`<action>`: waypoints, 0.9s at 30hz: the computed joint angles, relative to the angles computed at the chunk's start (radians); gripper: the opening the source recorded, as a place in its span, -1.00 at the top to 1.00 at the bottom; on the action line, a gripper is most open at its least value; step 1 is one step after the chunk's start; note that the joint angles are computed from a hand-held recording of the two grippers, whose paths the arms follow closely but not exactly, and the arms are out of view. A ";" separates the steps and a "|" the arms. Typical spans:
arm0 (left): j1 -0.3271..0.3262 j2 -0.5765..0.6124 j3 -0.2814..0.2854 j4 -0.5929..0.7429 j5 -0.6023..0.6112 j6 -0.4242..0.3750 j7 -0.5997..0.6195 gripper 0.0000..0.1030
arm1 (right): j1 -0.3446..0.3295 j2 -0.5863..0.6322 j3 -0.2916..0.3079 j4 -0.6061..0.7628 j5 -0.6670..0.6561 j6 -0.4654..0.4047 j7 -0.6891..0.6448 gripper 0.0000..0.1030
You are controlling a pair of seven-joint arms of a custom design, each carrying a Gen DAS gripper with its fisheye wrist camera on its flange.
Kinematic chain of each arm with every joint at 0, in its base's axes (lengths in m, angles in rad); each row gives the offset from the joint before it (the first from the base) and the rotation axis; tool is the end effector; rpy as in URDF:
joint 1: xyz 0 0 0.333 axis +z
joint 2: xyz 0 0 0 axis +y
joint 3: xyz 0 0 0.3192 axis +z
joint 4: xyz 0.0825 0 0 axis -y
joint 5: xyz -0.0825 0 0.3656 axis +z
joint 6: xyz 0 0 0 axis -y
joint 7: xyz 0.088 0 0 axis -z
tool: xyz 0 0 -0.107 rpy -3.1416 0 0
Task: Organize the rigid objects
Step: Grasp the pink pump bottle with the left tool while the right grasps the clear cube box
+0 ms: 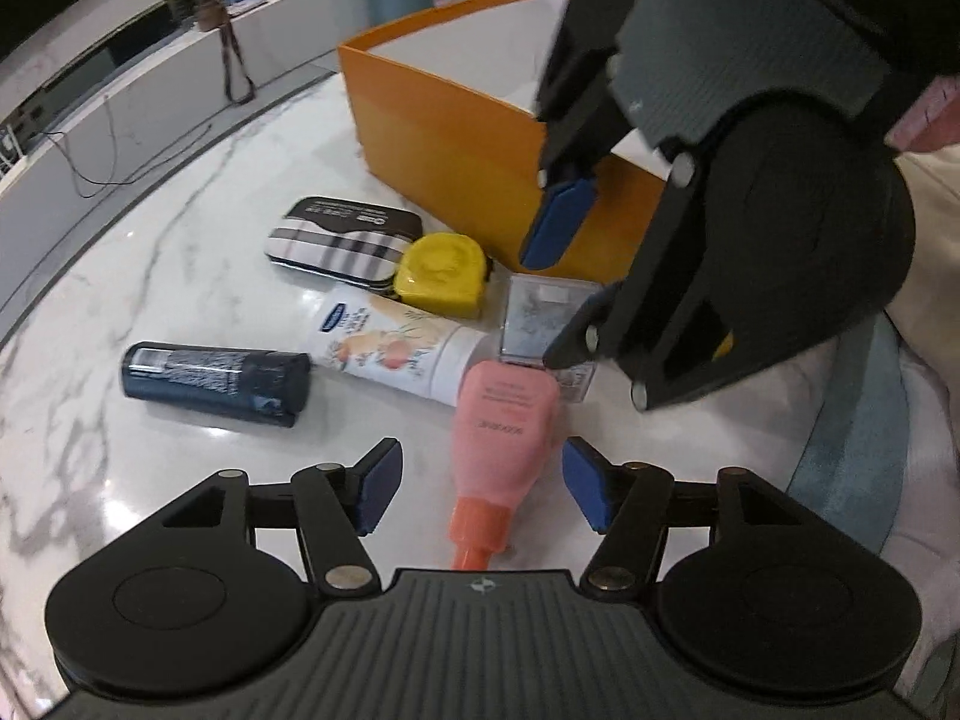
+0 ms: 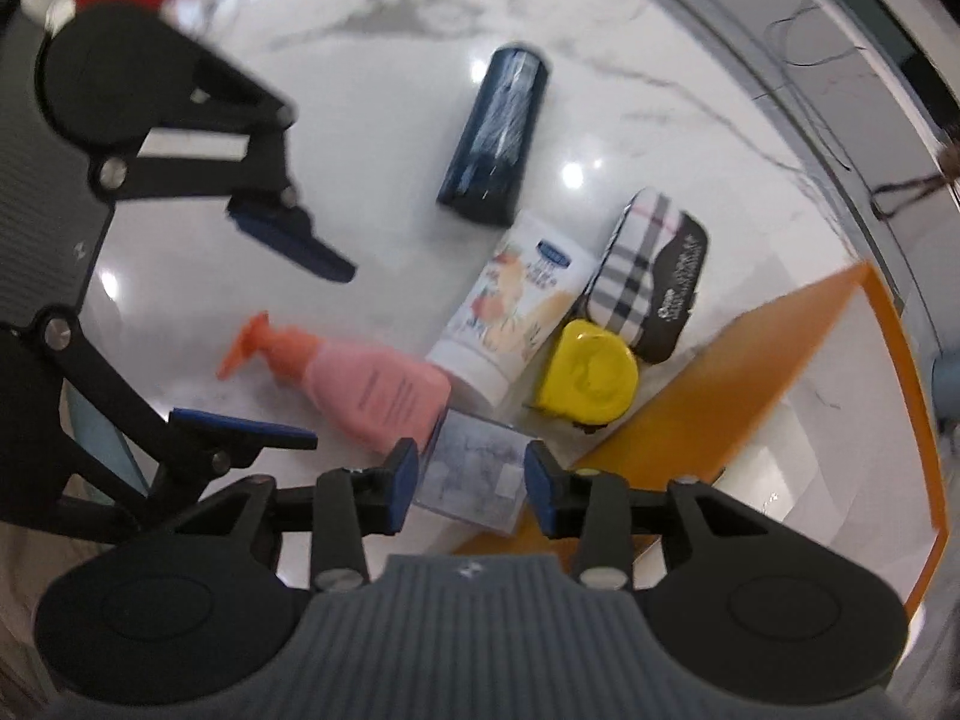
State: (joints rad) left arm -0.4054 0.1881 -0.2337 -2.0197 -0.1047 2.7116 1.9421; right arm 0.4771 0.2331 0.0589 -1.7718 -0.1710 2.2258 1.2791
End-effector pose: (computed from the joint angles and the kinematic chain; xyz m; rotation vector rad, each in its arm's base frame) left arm 0.4972 -0.3566 0.4314 -0.9203 2.6889 -0.6810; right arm 0.5456 0.3147 0.4610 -2.8655 0.9767 -0.3670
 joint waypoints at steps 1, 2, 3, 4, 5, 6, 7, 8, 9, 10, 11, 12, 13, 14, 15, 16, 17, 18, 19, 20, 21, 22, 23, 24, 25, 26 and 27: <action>0.000 0.009 -0.002 0.006 -0.002 -0.001 0.007 -0.42 | 0.005 0.016 -0.001 0.018 -0.016 -0.024 -0.008 0.10; -0.001 0.018 -0.004 0.012 -0.003 -0.001 0.016 -0.42 | 0.008 0.031 -0.001 0.038 -0.024 -0.047 -0.017 0.01; -0.002 0.027 -0.004 0.017 -0.003 -0.001 0.021 -0.42 | 0.015 0.039 -0.005 0.045 -0.049 -0.051 -0.022 -0.07; -0.002 0.034 -0.006 0.021 -0.012 0.002 0.032 -0.42 | 0.018 0.047 -0.008 0.052 -0.059 -0.056 -0.028 -0.11; 0.003 0.041 -0.012 0.024 -0.031 0.007 0.050 -0.42 | 0.019 0.055 -0.009 0.063 -0.059 -0.064 -0.034 -0.17; 0.006 0.049 -0.016 0.029 -0.049 0.011 0.065 -0.42 | 0.020 0.063 -0.011 0.074 -0.060 -0.069 -0.040 -0.19; 0.005 0.057 -0.017 0.034 -0.060 0.012 0.073 -0.42 | 0.021 0.069 -0.013 0.082 -0.060 -0.074 -0.047 -0.20; 0.003 0.064 -0.015 0.039 -0.067 0.016 0.077 -0.42 | 0.021 0.075 -0.014 0.093 -0.059 -0.081 -0.056 -0.20; 0.002 0.069 -0.013 0.041 -0.071 0.022 0.081 -0.41 | 0.023 0.082 -0.016 0.106 -0.056 -0.091 -0.059 -0.20; 0.000 0.075 -0.010 0.049 -0.074 0.014 0.084 -0.40 | 0.024 0.088 -0.017 0.116 -0.052 -0.097 -0.064 -0.19; 0.002 0.080 -0.010 0.057 -0.082 0.004 0.089 -0.31 | 0.023 0.095 -0.017 0.128 -0.045 -0.110 -0.075 -0.16; 0.006 0.083 -0.013 0.059 -0.094 0.001 0.102 -0.28 | 0.022 0.104 -0.016 0.145 -0.035 -0.126 -0.087 -0.14; 0.008 0.083 -0.013 0.059 -0.101 -0.001 0.113 -0.20 | 0.022 0.112 -0.016 0.157 -0.026 -0.142 -0.097 -0.13; 0.011 0.085 -0.015 0.061 -0.111 -0.006 0.123 -0.13 | 0.024 0.120 -0.018 0.169 -0.022 -0.157 -0.104 -0.13; 0.018 0.087 -0.019 0.066 -0.131 -0.020 0.134 -0.07 | 0.027 0.129 -0.020 0.181 -0.022 -0.169 -0.105 -0.13; 0.021 0.087 -0.020 0.070 -0.144 -0.032 0.137 0.02 | 0.030 0.137 -0.024 0.190 -0.023 -0.178 -0.103 -0.13; 0.018 0.085 -0.016 0.067 -0.145 -0.034 0.132 0.03 | 0.035 0.144 -0.027 0.197 -0.027 -0.185 -0.099 -0.13; 0.015 0.081 -0.011 0.064 -0.142 -0.036 0.125 0.04 | 0.040 0.151 -0.030 0.204 -0.032 -0.192 -0.093 -0.14; 0.015 0.077 -0.009 0.063 -0.142 -0.046 0.120 0.04 | 0.045 0.157 -0.033 0.211 -0.037 -0.198 -0.087 -0.14; 0.017 0.070 -0.005 0.063 -0.142 -0.063 0.110 0.04 | 0.048 0.163 -0.034 0.217 -0.039 -0.205 -0.083 -0.14; 0.015 0.064 0.001 0.059 -0.132 -0.072 0.096 0.04 | 0.050 0.174 -0.037 0.228 -0.041 -0.210 -0.078 -0.15; 0.012 0.056 0.008 0.053 -0.116 -0.076 0.079 0.04 | 0.053 0.181 -0.039 0.233 -0.042 -0.212 -0.075 -0.15; 0.010 0.046 0.016 0.042 -0.097 -0.078 0.057 0.04 | 0.056 0.182 -0.041 0.231 -0.046 -0.206 -0.071 -0.13; 0.011 0.036 0.020 0.032 -0.085 -0.080 0.040 0.04 | 0.057 0.180 -0.042 0.225 -0.048 -0.199 -0.068 -0.12; 0.015 0.027 0.021 0.023 -0.078 -0.084 0.028 0.04 | 0.057 0.174 -0.040 0.215 -0.045 -0.186 -0.068 -0.11; 0.020 0.015 0.022 0.011 -0.074 -0.090 0.019 0.04 | 0.055 0.167 -0.036 0.204 -0.035 -0.178 -0.075 -0.10; 0.024 0.005 0.023 0.001 -0.066 -0.094 0.008 0.04 | 0.052 0.158 -0.029 0.191 -0.019 -0.167 -0.085 -0.09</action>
